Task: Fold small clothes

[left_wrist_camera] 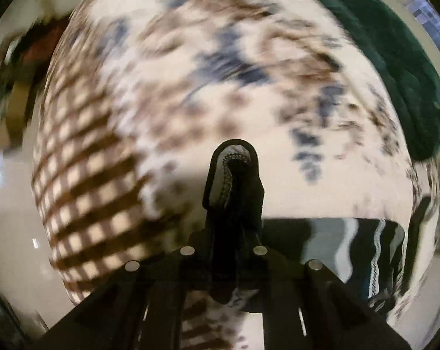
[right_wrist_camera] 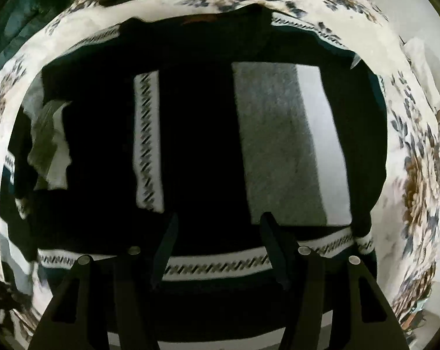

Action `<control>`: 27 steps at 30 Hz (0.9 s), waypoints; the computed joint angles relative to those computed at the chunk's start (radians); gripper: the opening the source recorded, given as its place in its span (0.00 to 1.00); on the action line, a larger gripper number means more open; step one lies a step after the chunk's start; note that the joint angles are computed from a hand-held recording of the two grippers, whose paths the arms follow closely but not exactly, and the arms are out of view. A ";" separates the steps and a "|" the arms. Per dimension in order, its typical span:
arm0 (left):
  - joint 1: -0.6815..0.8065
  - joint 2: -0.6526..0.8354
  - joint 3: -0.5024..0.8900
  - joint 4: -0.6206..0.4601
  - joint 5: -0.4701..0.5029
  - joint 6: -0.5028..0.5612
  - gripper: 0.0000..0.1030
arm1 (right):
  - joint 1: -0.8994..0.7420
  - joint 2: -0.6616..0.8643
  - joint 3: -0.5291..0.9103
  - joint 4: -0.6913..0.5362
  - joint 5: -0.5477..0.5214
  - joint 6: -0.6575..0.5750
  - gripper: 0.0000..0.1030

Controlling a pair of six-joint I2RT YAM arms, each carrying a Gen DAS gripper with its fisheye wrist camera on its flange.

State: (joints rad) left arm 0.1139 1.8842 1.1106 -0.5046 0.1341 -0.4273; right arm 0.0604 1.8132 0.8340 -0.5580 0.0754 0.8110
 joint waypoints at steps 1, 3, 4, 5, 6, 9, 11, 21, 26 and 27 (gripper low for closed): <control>-0.026 -0.008 0.024 -0.002 -0.020 0.023 0.06 | -0.023 -0.001 -0.011 0.017 -0.004 -0.009 0.63; -0.109 -0.013 0.093 -0.017 -0.066 0.059 0.06 | -0.075 -0.015 -0.043 0.052 -0.010 -0.030 0.63; -0.170 -0.024 0.122 -0.025 -0.096 0.075 0.06 | -0.099 -0.021 -0.057 0.069 -0.015 -0.039 0.63; -0.241 -0.029 0.158 -0.033 -0.120 0.084 0.06 | -0.130 -0.031 -0.079 0.088 -0.019 -0.052 0.63; -0.290 -0.026 0.198 -0.046 -0.126 0.103 0.06 | -0.163 -0.041 -0.104 0.109 -0.024 -0.068 0.63; -0.492 0.005 0.322 -0.084 -0.127 0.106 0.06 | -0.237 -0.015 -0.129 0.170 -0.042 -0.093 0.63; -0.634 0.047 0.399 -0.098 -0.117 0.091 0.07 | -0.347 -0.077 -0.196 0.184 -0.057 -0.170 0.63; -1.040 0.280 0.710 -0.149 -0.120 -0.004 0.33 | -0.826 -0.226 -0.203 0.015 -0.143 -0.564 0.63; -1.001 0.202 0.608 -0.135 -0.251 0.042 0.96 | -1.024 -0.392 -0.177 -0.191 -0.292 -0.759 0.64; -0.980 0.186 0.582 -0.136 -0.287 0.063 0.96 | -1.022 -0.382 -0.160 -0.199 -0.335 -0.759 0.66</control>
